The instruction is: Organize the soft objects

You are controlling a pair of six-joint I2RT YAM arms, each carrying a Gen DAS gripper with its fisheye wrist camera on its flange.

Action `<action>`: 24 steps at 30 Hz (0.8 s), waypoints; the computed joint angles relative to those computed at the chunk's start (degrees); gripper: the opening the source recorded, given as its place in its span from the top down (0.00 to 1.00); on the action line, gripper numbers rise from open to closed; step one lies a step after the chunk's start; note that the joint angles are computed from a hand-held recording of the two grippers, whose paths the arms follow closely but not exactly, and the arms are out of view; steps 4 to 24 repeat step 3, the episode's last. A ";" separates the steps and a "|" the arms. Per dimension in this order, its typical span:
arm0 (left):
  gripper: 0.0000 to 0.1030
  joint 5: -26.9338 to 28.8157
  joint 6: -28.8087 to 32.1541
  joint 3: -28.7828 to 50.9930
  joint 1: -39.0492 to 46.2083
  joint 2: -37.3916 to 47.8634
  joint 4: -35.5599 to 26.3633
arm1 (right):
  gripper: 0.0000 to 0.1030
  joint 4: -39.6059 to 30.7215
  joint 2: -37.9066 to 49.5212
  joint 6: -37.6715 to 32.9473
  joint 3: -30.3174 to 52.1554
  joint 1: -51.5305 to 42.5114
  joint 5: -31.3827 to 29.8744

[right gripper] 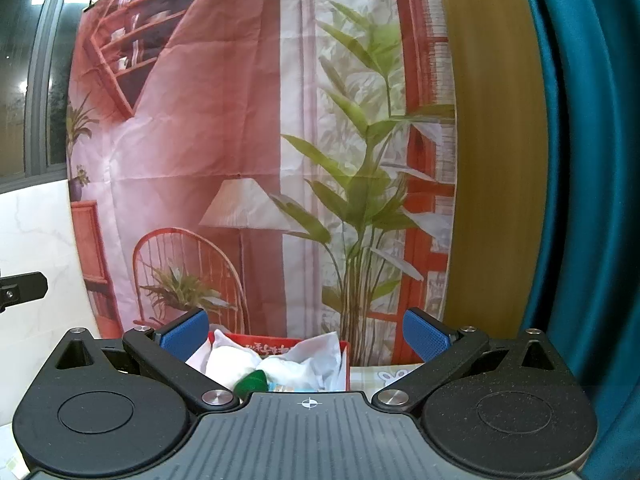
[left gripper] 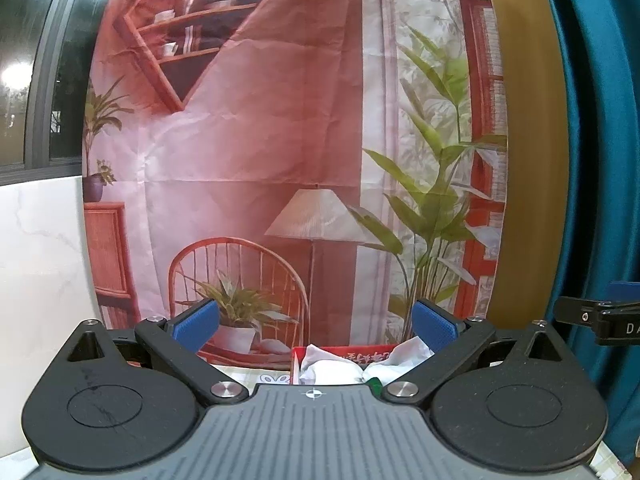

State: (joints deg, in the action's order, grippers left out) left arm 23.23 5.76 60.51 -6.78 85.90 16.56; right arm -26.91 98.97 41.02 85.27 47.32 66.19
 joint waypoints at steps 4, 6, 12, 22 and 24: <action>0.00 0.05 0.24 0.19 0.03 0.25 -0.27 | 0.00 -0.05 0.07 -0.02 0.05 -0.06 0.06; 0.00 0.05 0.24 0.19 0.03 0.25 -0.27 | 0.00 -0.05 0.07 -0.02 0.05 -0.06 0.06; 0.00 0.05 0.24 0.19 0.03 0.25 -0.27 | 0.00 -0.05 0.07 -0.02 0.05 -0.06 0.06; 0.00 0.05 0.24 0.19 0.03 0.25 -0.27 | 0.00 -0.05 0.07 -0.02 0.05 -0.06 0.06; 0.00 0.05 0.24 0.19 0.03 0.25 -0.27 | 0.00 -0.05 0.07 -0.02 0.05 -0.06 0.06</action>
